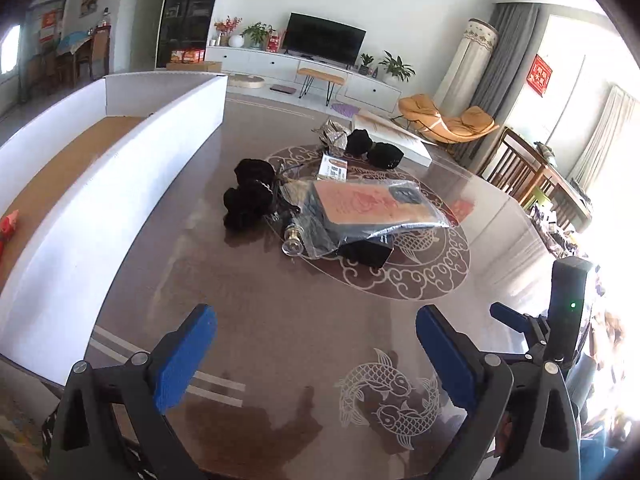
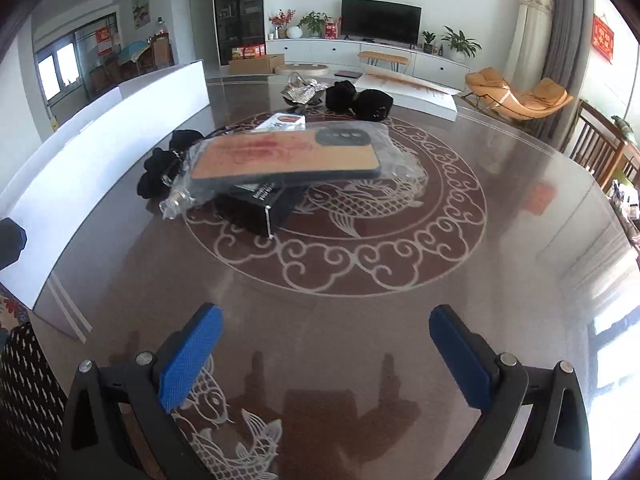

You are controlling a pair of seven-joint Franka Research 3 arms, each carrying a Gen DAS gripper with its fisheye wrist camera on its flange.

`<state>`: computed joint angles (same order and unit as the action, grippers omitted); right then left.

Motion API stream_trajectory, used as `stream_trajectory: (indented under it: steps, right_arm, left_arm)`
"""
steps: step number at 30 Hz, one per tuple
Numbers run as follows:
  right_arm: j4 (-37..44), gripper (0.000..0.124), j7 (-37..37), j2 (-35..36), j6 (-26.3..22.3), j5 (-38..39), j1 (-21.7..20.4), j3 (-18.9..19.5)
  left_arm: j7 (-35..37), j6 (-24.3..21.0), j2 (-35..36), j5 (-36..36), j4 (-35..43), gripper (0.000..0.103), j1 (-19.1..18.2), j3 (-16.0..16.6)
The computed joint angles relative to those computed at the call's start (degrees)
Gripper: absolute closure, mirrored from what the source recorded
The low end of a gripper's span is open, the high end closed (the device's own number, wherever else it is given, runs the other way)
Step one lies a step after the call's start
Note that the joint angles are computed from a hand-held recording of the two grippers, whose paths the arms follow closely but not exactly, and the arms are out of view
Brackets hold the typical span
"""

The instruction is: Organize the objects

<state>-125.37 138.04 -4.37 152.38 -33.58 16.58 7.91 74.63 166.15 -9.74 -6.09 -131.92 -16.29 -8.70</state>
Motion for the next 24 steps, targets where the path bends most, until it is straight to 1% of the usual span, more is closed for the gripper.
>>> stream_trajectory:
  steps: [3, 4, 7, 10, 13, 17, 20, 24]
  right_arm:
    - [-5.18, 0.021, 0.96, -2.78, 0.05, 0.32, -1.5, -0.69]
    - [-6.49, 0.021, 1.53, -3.49, 0.53, -0.04, -2.12, -0.59]
    - [-7.07, 0.021, 1.2, -3.53, 1.55, 1.03, -3.13, -0.13]
    - [-5.59, 0.021, -0.3, -2.23, 1.74, 3.09, -3.03, 0.23]
    - [-4.0, 0.021, -2.13, -0.66, 1.28, 5.11, -2.25, 0.18]
    - [-4.65, 0.021, -1.17, -1.14, 1.45, 3.78, -1.62, 0.29]
    - [-4.91, 0.021, -0.44, -1.24, 1.77, 3.09, -1.58, 0.34]
    - [-4.92, 0.021, -0.19, -1.24, 1.81, 2.85, -1.53, 0.32]
  left_arm:
    - [-5.39, -0.58, 2.54, 8.49, 0.07, 0.002, 2.08, -3.21]
    - [-6.81, -0.54, 2.98, 10.8, -0.18, 0.002, 2.42, -3.74]
    - [-9.81, 0.11, 3.33, 16.4, -1.54, 0.002, 3.4, -4.19]
    - [-13.06, -0.83, 4.46, 21.21, -1.43, 0.002, 4.51, -4.2]
    - [-14.62, -1.56, 5.24, 22.58, -1.26, 0.002, 4.76, -3.75]
    - [-16.29, -1.61, 5.61, 23.71, -1.1, 0.002, 5.13, -3.35]
    - [-18.8, -2.15, 6.13, 26.92, -0.46, 0.002, 5.56, -3.59]
    - [-20.54, -2.86, 6.33, 29.52, -0.01, 0.002, 5.59, -3.69]
